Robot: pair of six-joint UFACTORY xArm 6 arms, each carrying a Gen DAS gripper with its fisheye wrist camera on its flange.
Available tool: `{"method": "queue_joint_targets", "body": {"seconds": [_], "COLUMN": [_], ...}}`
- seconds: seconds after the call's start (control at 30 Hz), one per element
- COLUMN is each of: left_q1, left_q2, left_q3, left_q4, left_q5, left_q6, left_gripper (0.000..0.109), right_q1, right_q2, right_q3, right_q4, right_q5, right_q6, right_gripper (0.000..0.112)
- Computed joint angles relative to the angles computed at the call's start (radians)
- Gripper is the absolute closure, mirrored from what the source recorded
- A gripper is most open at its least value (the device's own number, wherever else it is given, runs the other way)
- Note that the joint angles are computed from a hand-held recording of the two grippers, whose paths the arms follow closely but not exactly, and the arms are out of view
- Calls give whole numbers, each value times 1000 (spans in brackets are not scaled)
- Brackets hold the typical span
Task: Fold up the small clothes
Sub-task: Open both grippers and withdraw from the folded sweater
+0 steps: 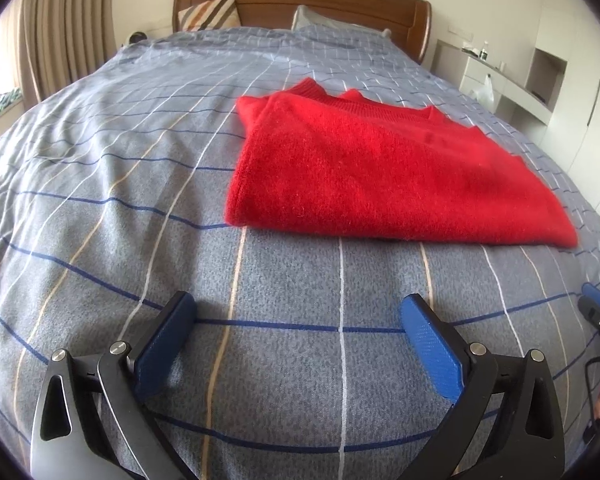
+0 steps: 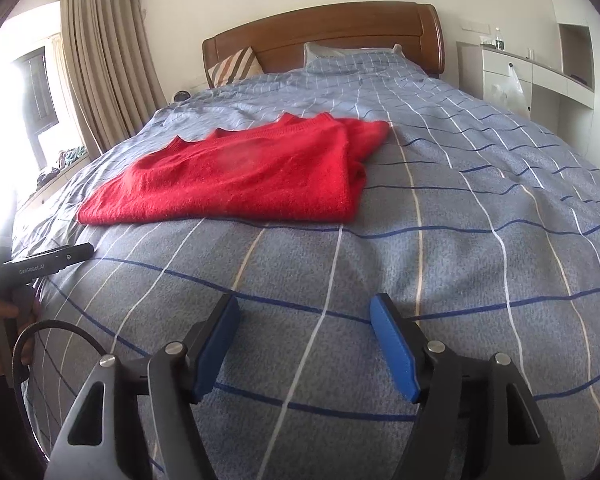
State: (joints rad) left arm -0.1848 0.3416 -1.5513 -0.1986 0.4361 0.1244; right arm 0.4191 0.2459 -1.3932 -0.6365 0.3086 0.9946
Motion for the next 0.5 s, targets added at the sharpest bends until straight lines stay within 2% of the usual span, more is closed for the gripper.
{"method": "queue_joint_targets", "body": {"seconds": [0.5], "left_q1": [-6], "left_q2": [-9], "left_q3": [28], "left_q4": [35], "left_q5": [-36], "left_q6": [-15], "left_gripper": [6], "right_q1": [-5], "right_q2": [2], "right_q3": [5], "right_q4": [8], "right_q5": [-16], "right_q6": [-1], "right_gripper": [42]}}
